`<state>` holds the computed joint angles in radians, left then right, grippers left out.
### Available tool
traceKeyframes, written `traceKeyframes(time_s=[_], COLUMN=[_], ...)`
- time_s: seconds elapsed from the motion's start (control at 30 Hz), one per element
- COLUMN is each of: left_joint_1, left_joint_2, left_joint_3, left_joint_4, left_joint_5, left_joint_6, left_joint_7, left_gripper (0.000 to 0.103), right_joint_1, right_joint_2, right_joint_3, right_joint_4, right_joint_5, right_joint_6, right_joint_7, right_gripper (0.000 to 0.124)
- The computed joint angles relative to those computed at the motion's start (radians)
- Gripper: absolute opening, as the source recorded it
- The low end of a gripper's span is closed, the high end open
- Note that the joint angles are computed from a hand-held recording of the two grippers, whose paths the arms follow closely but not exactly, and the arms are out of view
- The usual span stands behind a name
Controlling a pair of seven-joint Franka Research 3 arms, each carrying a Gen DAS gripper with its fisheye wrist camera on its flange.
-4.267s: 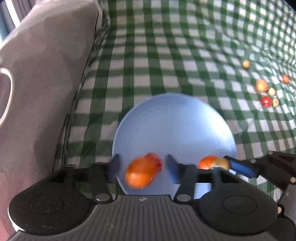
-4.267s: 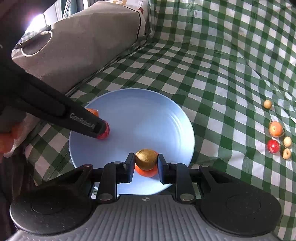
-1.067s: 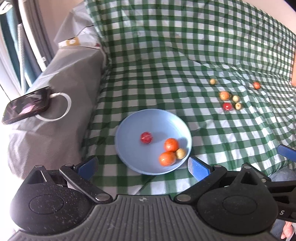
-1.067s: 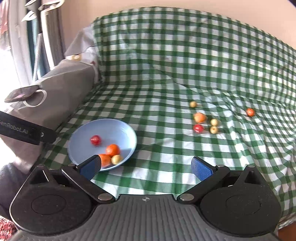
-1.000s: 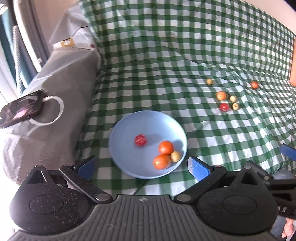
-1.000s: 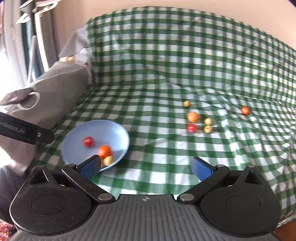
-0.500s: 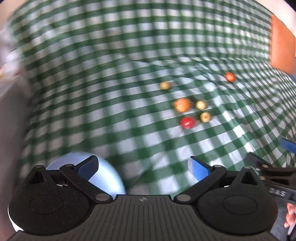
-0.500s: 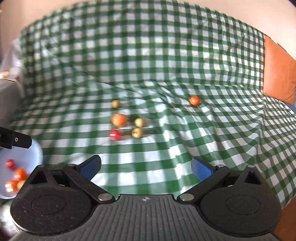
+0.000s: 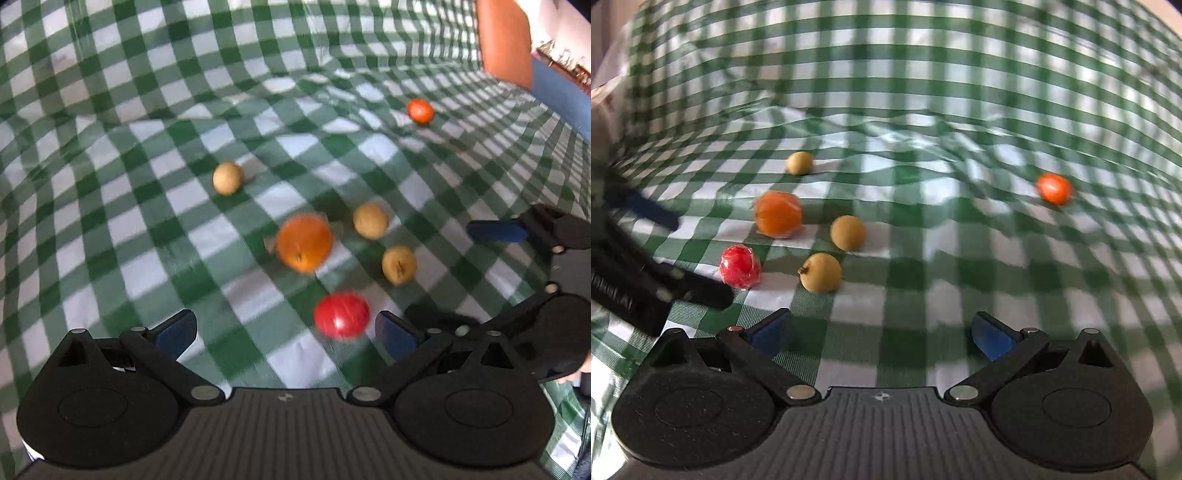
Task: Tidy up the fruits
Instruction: 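Grasp a red plum with the left tool while the right grasps a yellow fruit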
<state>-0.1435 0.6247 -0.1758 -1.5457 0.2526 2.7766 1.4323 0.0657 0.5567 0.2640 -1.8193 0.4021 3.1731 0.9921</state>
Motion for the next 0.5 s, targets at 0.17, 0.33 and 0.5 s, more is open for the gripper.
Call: traceKeyframes(time_s=[0.17,0.33,0.5], left_joint_1=[0.069,0.091,0.068], left_joint_2=[0.016,0.023,-0.032], left_joint_3=[-0.081,-0.130,-0.099], left_joint_4=[0.005,0.008,-0.049], left_joint_5=[-0.075,-0.146,-0.172], left_joint_6=[0.020,0.001,0.018], left_joint_7=[0.090,0.200,0.153], left_gripper=[0.078,0.036,0.036], right_joint_1=[-0.105,-0.203,-0.042], right_joint_2=[0.068,0.101,0.015], right_joint_3=[0.139,0.276,0.085], right_joint_4=[0.056,0.062,0.012], right_joint_5=[-0.025,-0.017,0.039], right_joint_6=[0.024,0.048,0.053], right_joint_7=[-0.088,-0.146,0.004], right_gripper=[0.097,0.036,0.027])
